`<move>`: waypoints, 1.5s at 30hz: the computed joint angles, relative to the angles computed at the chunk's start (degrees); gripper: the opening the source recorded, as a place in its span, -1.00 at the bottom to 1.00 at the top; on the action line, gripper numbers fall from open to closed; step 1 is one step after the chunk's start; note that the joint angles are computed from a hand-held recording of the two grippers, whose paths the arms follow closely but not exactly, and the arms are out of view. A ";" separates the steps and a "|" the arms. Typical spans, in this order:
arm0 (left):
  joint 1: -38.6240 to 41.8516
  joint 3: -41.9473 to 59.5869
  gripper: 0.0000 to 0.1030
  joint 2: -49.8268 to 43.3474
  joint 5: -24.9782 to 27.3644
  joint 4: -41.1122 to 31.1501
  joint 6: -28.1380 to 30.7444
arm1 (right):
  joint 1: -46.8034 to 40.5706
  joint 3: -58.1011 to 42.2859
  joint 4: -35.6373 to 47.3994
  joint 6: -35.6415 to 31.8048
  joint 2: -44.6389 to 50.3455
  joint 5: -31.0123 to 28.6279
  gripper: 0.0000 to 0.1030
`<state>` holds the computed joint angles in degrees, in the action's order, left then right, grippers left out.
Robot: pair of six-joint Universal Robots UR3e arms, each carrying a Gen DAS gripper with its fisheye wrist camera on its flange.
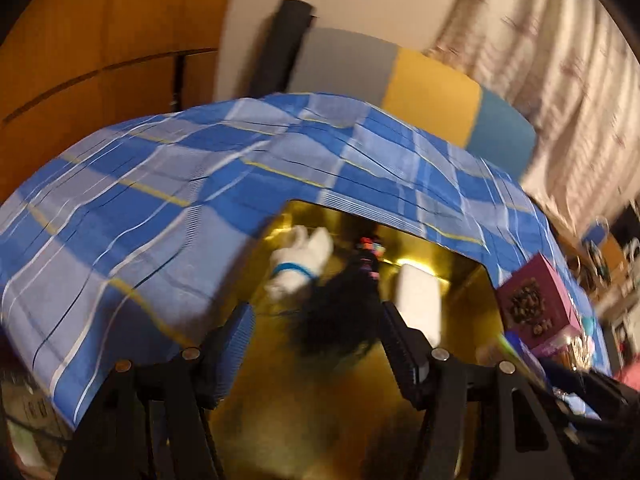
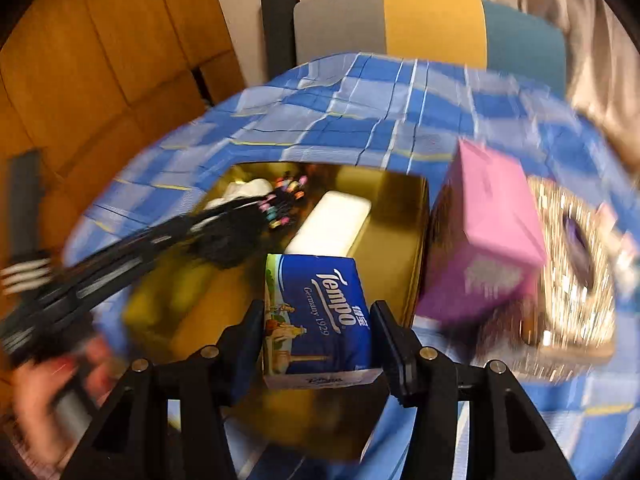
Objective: Organize soft objects
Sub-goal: 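Place the sponge in the gold tray with the left tool while the right tool carries the tissue pack over, then release the Tempo tissue pack into the gold tray with the right tool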
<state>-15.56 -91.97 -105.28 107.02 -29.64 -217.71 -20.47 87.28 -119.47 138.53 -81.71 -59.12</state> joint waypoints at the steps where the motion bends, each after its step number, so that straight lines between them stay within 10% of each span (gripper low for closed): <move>1: 0.31 -1.27 0.25 0.93 -0.02 0.25 -0.66 | 2.75 -0.75 -4.01 2.72 1.91 -3.44 0.04; 14: 3.51 -7.81 0.25 5.08 -3.56 2.99 -1.33 | 20.41 -28.64 -17.95 17.40 30.36 -36.37 0.20; 22: 4.84 -9.66 0.24 4.98 -9.09 5.67 -1.43 | 7.74 -4.18 -18.49 15.86 8.39 -8.53 0.55; 33: 0.23 -6.04 0.24 1.70 -10.34 7.04 0.78 | -12.08 16.71 -11.06 3.33 -14.07 13.42 0.55; 45: -7.63 3.53 0.25 -4.58 -11.97 3.12 4.57 | -29.05 15.86 2.66 -3.35 -16.55 19.31 0.56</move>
<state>-23.19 -88.44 -109.86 95.05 -26.52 -213.13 -49.52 103.14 -116.81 135.17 -98.27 -39.81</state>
